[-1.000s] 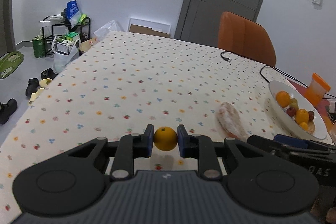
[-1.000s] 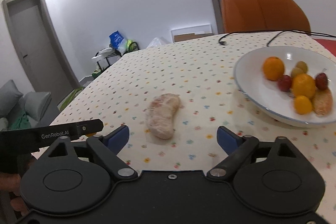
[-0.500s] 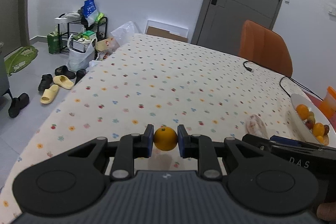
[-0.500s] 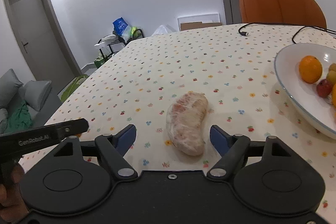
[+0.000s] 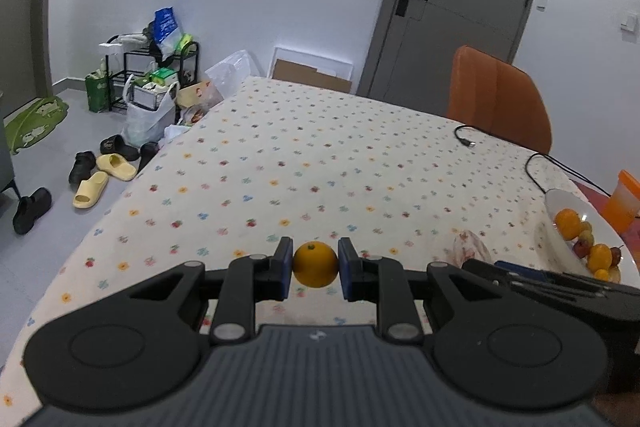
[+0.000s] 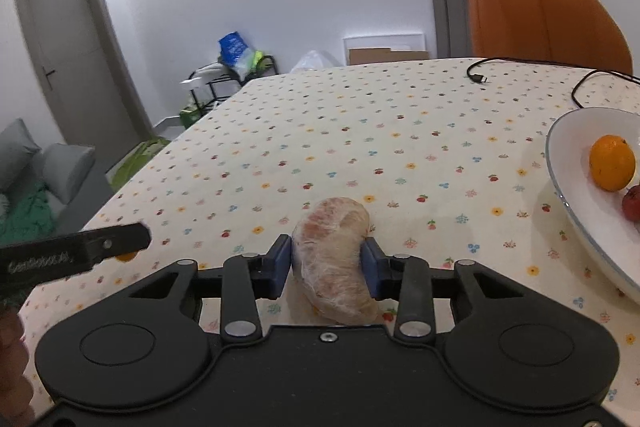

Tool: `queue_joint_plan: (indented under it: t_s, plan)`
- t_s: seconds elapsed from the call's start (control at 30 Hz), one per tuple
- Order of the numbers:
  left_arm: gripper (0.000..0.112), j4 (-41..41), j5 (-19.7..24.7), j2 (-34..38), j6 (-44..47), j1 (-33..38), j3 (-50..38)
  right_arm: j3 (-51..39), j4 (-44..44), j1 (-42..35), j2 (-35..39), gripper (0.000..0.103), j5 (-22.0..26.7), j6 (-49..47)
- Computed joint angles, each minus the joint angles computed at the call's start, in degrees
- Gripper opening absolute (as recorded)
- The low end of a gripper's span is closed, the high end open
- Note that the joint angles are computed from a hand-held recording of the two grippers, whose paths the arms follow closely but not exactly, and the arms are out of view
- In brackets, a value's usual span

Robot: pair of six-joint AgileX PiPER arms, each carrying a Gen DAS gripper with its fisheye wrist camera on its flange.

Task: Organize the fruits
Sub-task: 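Grasp the last pomelo segment with the right gripper while the left holds the tangerine, then carry the tangerine and pomelo segment over the bowl and open both grippers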

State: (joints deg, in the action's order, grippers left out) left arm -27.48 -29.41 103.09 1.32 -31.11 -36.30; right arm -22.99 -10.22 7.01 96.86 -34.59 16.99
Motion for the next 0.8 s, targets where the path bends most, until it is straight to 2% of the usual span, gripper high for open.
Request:
queue_joint_plan:
  t_s: [0.07, 0.17, 0.27, 0.5, 0.8]
  plan:
    - [0.022, -0.37, 0.05, -0.22, 0.55, -0.95, -0.32, 1.73, 2.62, 0.08, -0.85, 0.035, -1.69, -2.10]
    - [0.022, -1.57, -0.40, -0.48, 1.24, -2.77, -0.66, 4.26, -3.09, -3.23, -2.92, 0.035, -3.78, 2.25]
    - [0.022, -3.13, -0.63, -1.00, 2.49, -4.86, -1.07, 7.06, -3.79, -5.30, -5.90, 0.035, -5.47, 1.91]
    - [0.022, -8.30, -1.29, -2.27, 7.05, -10.53, -2.53, 12.57, -16.10, -15.70, -13.28, 0.035, -8.78, 8.45]
    - [0.022, -10.93, -0.91, -0.62, 9.62, -15.65, -6.34, 15.52, -33.36, -31.06, -21.19, 0.035, -10.70, 18.06]
